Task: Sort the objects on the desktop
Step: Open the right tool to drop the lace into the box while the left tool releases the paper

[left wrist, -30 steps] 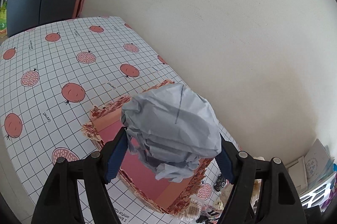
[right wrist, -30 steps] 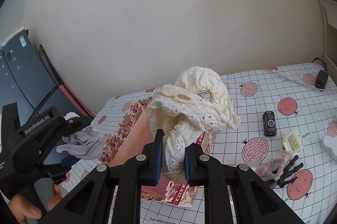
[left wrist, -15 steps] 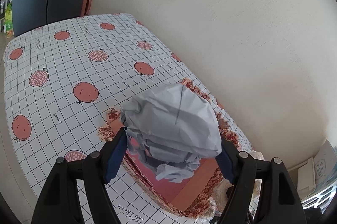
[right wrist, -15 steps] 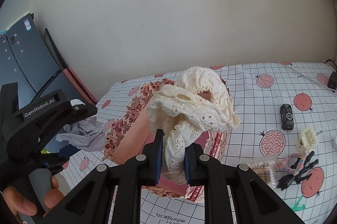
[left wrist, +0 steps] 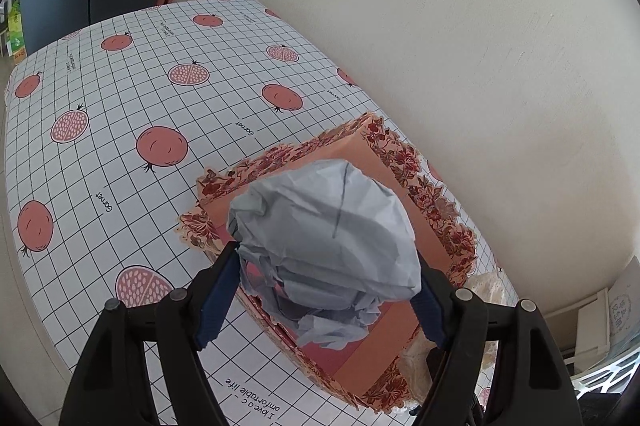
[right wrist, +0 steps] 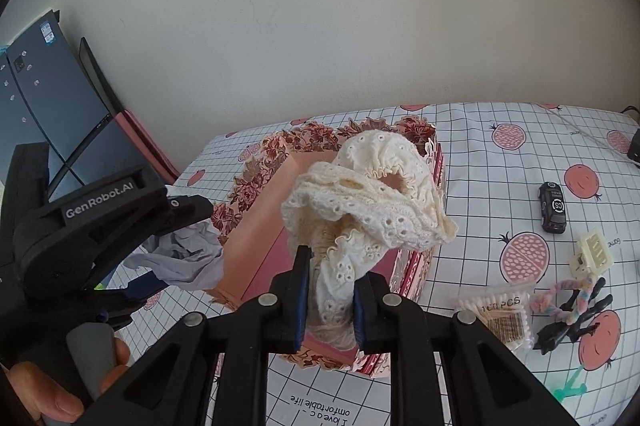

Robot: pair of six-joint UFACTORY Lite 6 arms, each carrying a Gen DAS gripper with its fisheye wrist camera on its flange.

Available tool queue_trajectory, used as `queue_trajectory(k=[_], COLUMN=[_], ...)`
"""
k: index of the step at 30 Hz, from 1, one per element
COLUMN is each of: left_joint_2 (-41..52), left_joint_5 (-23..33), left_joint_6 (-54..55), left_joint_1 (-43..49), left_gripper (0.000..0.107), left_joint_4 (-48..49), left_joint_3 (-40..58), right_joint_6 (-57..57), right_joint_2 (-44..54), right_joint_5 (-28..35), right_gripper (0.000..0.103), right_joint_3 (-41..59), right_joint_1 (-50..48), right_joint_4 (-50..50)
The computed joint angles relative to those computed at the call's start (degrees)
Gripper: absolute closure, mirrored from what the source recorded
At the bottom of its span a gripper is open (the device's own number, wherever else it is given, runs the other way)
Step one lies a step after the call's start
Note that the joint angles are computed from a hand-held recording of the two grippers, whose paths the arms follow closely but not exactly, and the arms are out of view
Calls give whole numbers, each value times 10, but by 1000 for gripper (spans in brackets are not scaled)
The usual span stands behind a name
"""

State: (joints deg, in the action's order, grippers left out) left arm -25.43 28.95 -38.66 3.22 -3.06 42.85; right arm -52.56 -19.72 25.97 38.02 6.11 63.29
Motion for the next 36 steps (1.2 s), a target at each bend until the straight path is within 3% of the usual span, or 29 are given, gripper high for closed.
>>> queue_trajectory(k=[2,6,12,28,36], left_joint_2=[2,5,7,3,2], left_joint_5=[1,6,9,26,56], left_joint_6=[-9,-13,20,-35,-166], left_joint_1=[-4,-8,-5,-43,-92], left_gripper=[27,26,25,21,19], left_joint_4=[9,16,-17,36,155], left_joint_3=[1,4,7,25,40], right_joint_6=[0,19,30,57,61], right_joint_2=[3,3,-4,-23,-42], right_joint_5=[4,-3,-5,36,74], right_gripper=[81,66,54,49,26], right_joint_3=[2,5,6,15,29], right_joint_1=[-2,9,13,-33,-81], right_joint_4=[-2,-17,-24,-58,-85])
